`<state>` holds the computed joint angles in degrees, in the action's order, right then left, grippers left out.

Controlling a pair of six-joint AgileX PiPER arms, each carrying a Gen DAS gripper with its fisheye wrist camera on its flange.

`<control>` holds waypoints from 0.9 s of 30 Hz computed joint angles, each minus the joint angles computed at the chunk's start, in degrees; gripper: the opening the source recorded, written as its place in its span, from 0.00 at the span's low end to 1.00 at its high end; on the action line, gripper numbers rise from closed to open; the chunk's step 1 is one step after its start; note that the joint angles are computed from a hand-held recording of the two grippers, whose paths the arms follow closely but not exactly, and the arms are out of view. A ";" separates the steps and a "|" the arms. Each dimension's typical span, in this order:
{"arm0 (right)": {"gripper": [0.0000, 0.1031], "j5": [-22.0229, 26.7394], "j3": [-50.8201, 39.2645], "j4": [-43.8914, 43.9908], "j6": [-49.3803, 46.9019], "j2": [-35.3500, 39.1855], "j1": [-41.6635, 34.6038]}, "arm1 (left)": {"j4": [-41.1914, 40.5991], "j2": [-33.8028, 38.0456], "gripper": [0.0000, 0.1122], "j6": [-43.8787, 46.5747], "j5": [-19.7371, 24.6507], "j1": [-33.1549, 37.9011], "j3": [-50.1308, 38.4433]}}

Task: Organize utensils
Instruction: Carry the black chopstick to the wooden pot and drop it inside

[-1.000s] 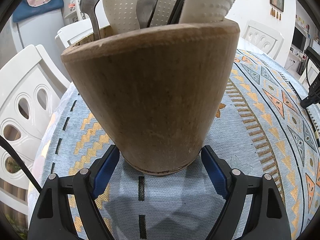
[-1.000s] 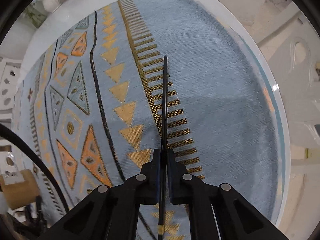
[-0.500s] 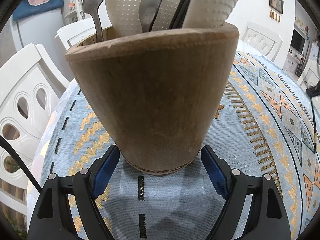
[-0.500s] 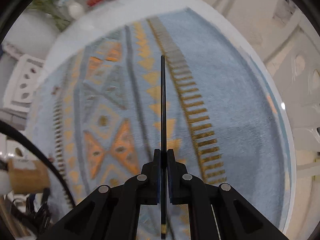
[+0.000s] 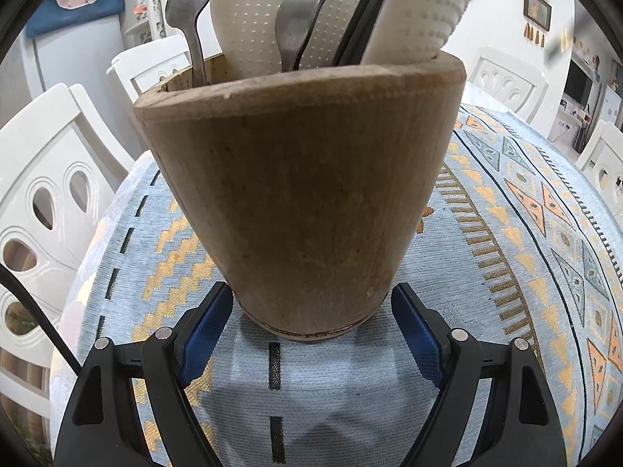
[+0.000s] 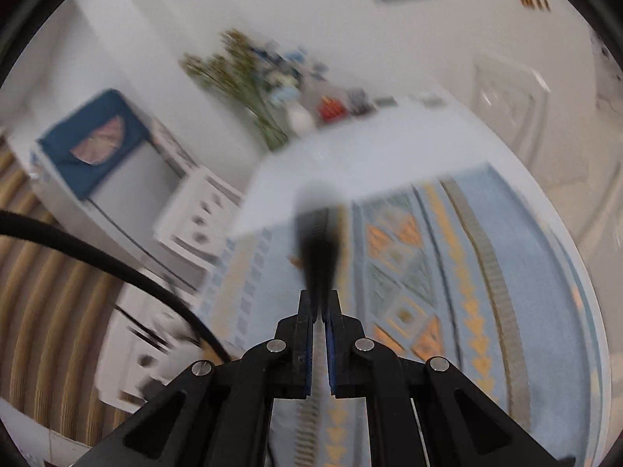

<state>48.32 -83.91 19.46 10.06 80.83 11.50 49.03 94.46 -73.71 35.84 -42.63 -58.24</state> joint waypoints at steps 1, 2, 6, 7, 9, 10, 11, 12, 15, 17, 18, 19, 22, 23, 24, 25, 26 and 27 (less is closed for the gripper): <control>0.05 -0.69 -2.88 -1.60 1.71 0.20 1.77 | -0.02 -0.03 0.74 0.04 0.04 -0.01 -0.02; 0.05 -1.29 -5.14 -2.91 3.19 0.72 3.24 | -0.03 -0.03 0.74 0.05 0.05 -0.01 -0.05; 0.05 -4.11 -11.93 -3.26 4.99 0.95 8.42 | -0.05 -0.02 0.74 0.02 0.14 -0.08 -0.09; 0.05 -3.95 -14.87 -3.84 5.12 2.13 10.38 | -0.05 -0.02 0.74 0.02 0.14 -0.08 -0.09; 0.05 -3.39 -19.72 -5.92 5.86 4.74 13.91 | 0.15 -0.04 0.74 -0.20 0.16 -0.14 -0.07; 0.05 -2.93 -21.48 -6.66 5.98 5.62 15.33 | 0.48 -0.05 0.74 -0.53 0.23 -0.26 -0.03; 0.05 -2.43 -23.56 -6.98 5.50 7.04 16.87 | 0.49 -0.19 0.74 -0.39 0.22 -0.16 0.04; 0.05 -1.76 -25.65 -7.88 5.70 8.48 18.50 | 0.53 -0.22 0.74 -0.44 0.30 -0.21 0.04; 0.05 0.39 -29.71 -7.65 4.31 12.12 20.81 | 0.86 -0.44 0.74 -0.85 0.31 -0.26 0.21; 0.05 1.26 -30.79 -8.78 4.22 14.19 22.71 | 0.82 -0.57 0.74 -0.85 0.15 -0.18 0.33; 0.05 2.02 -32.35 -8.74 3.46 15.91 22.85 | 0.95 -0.67 0.74 -1.06 0.17 -0.25 0.42; 0.05 3.06 -33.74 -10.02 3.88 17.37 24.14 | 1.11 -0.71 0.74 -1.26 0.18 -0.30 0.47; 0.05 4.29 -34.80 -9.15 2.48 20.19 24.81 | 1.64 -0.88 0.74 -1.81 0.24 -0.46 0.66; 0.05 4.54 -34.75 -9.44 2.36 21.01 25.25 | 2.00 -1.13 0.74 -2.23 0.20 -0.54 1.03; 0.05 4.86 -34.85 -10.20 2.50 21.83 25.84 | 2.21 -1.20 0.74 -2.48 0.23 -0.59 1.12; 0.05 4.56 -33.95 -9.91 1.90 21.99 25.87 | 2.35 -1.27 0.74 -2.54 0.07 -0.41 1.21; 0.05 4.41 -33.63 -9.68 1.41 22.64 26.00 | 2.75 -1.39 0.74 -3.15 0.11 -0.63 1.47; 0.05 3.99 -32.90 -10.19 1.40 22.91 26.21 | 2.88 -1.43 0.74 -3.34 0.15 -0.70 1.54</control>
